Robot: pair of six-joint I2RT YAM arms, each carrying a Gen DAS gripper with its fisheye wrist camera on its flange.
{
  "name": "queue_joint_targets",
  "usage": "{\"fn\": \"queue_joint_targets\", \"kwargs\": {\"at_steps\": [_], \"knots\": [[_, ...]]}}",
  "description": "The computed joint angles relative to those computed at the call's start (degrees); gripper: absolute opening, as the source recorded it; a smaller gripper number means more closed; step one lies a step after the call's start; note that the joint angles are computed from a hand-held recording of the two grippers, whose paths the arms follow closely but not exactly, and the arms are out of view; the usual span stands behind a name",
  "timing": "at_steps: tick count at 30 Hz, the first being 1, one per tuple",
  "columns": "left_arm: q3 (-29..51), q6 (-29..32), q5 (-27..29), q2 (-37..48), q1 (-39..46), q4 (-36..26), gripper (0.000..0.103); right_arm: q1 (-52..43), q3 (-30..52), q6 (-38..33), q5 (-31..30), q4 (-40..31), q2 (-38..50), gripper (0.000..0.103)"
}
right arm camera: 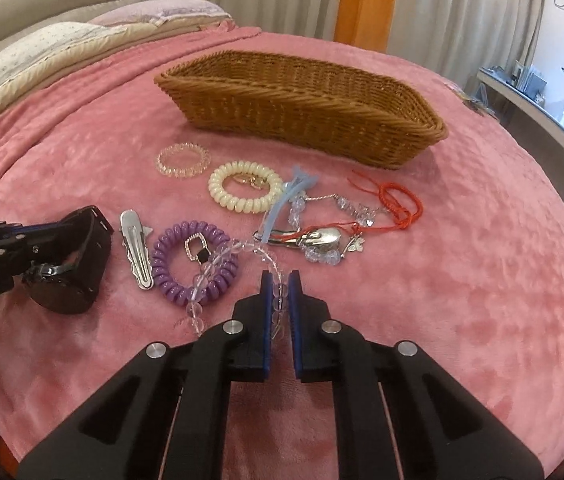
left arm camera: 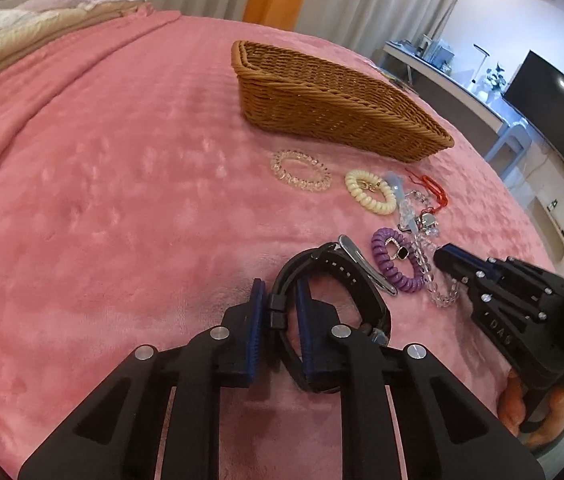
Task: Organize jewelry
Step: 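Grasp the black watch with the left tool while the right tool grasps the clear bead bracelet, then carry the watch and bracelet into the wicker basket and open both tools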
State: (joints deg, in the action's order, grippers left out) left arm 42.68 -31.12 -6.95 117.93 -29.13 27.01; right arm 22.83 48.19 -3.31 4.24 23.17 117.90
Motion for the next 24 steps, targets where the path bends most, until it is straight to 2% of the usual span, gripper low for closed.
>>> {"fn": "queue_joint_targets", "kwargs": {"at_steps": [6, 15, 20, 24], "knots": [[-1.64, -0.03, -4.05, -1.26, -1.53, 2.91, 0.011, -0.75, -3.22, 0.2, -0.69, 4.19, -2.67, 0.006], [-6.12, 0.17, -8.96, -5.44, -3.57, 9.52, 0.011, -0.55, -6.57, -0.59, -1.68, 5.89, -8.4, 0.006], [-6.24, 0.19, -11.35, -8.53, -5.03, 8.8, 0.011, -0.54, -7.02, -1.57, -1.74, 3.75, -13.78, 0.006], [-4.09, 1.61, -13.76, -13.03, -5.39, 3.88, 0.011, -1.65, -4.28, -2.98, -2.15, -0.97, -17.95, 0.006]]}}
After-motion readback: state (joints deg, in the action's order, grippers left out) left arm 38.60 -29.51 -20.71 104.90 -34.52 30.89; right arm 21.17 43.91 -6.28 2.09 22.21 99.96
